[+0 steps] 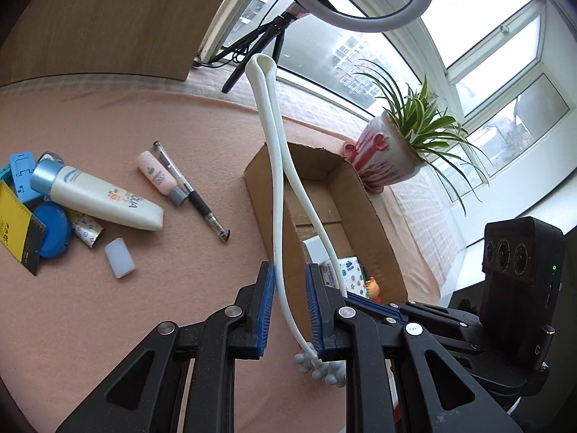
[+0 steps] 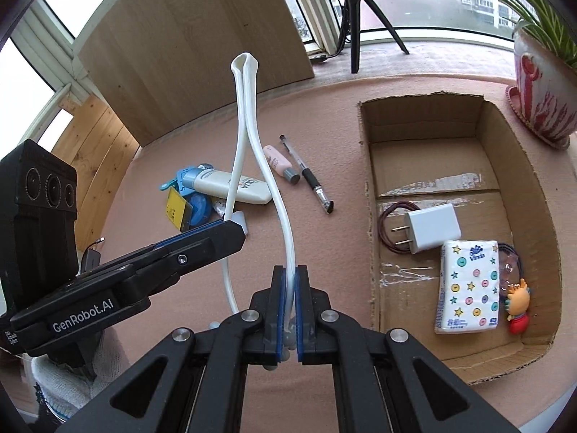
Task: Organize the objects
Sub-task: 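Carry the white massager into the box with both grippers and release it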
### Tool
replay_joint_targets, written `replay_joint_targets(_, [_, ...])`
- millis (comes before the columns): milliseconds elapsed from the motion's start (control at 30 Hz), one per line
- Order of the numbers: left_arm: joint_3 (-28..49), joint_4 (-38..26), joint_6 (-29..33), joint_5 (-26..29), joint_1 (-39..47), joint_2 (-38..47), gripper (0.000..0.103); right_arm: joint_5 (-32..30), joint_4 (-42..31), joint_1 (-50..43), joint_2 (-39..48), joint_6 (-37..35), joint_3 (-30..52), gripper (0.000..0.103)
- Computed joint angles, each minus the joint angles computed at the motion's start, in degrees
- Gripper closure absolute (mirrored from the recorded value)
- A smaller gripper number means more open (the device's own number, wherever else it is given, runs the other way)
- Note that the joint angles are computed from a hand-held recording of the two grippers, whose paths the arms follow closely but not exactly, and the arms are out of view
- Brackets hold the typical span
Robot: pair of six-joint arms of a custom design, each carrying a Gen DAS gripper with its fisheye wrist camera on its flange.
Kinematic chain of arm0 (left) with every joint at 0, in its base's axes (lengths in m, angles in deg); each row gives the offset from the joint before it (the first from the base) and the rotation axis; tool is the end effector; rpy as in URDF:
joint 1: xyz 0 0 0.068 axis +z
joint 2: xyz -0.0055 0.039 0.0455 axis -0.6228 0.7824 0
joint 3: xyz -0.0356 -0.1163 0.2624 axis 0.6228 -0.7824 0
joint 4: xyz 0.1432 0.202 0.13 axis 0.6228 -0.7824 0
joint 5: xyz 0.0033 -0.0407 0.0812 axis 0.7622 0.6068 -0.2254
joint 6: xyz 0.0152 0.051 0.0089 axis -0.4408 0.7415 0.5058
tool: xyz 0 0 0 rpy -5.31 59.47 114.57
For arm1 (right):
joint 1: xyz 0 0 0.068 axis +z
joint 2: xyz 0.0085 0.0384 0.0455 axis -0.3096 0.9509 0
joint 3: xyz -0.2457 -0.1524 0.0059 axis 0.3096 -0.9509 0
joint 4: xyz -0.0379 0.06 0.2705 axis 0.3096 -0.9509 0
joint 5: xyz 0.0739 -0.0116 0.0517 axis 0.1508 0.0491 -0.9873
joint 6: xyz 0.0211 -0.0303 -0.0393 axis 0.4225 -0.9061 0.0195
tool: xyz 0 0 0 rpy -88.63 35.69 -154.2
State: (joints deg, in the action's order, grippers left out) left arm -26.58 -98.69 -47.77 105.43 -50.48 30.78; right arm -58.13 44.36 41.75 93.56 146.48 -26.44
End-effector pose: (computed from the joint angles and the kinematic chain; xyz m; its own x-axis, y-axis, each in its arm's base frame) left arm 0.3121 -0.0925 0.1635 -0.7653 0.4468 -0.4634 0.6433 0.5043 -0.5761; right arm 0.1784 0.2764 0.1757 -0.7504 0.5021 -0.4299 0.3743 0.8589 0.3496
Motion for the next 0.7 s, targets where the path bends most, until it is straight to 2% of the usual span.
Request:
replay_joint_targets(233, [-2.28, 6.71, -7.49, -2.16, -10.69, -1.85, 0.084, 2.63, -3.95, 1.32, -8.82, 7.00, -8.47, 0.098])
replay_joint_targets(500, [-3.36, 12.36, -12.58, -6.36, -18.36, -1.50, 0.083, 4.19, -7.33, 2.46, -14.34, 12.69, -13.85, 0.099])
replay_joint_targets(533, [-3.55, 13.20, -13.53, -7.52, -19.10, -1.65, 0.082, 4.31, -7.90, 2.22, -14.06, 12.88, -13.69, 0.099])
replay_joint_targets(600, [-3.63, 14.29, -15.05, -9.39, -20.00, -1.74, 0.065, 4.51, -9.81, 1.97, -13.51, 13.35, -13.36, 0.097])
replay_joint_targets(633, [-3.67, 14.76, -15.11, -9.66, -19.92, -1.74, 0.064, 4.12, -10.79, 1.74, -13.15, 13.69, -13.14, 0.095])
replay_joint_targets(700, [-3.65, 14.44, -14.23, -10.32, -19.24, -2.01, 0.064, 4.50, -12.05, 2.13, -13.45, 15.51, -13.50, 0.071])
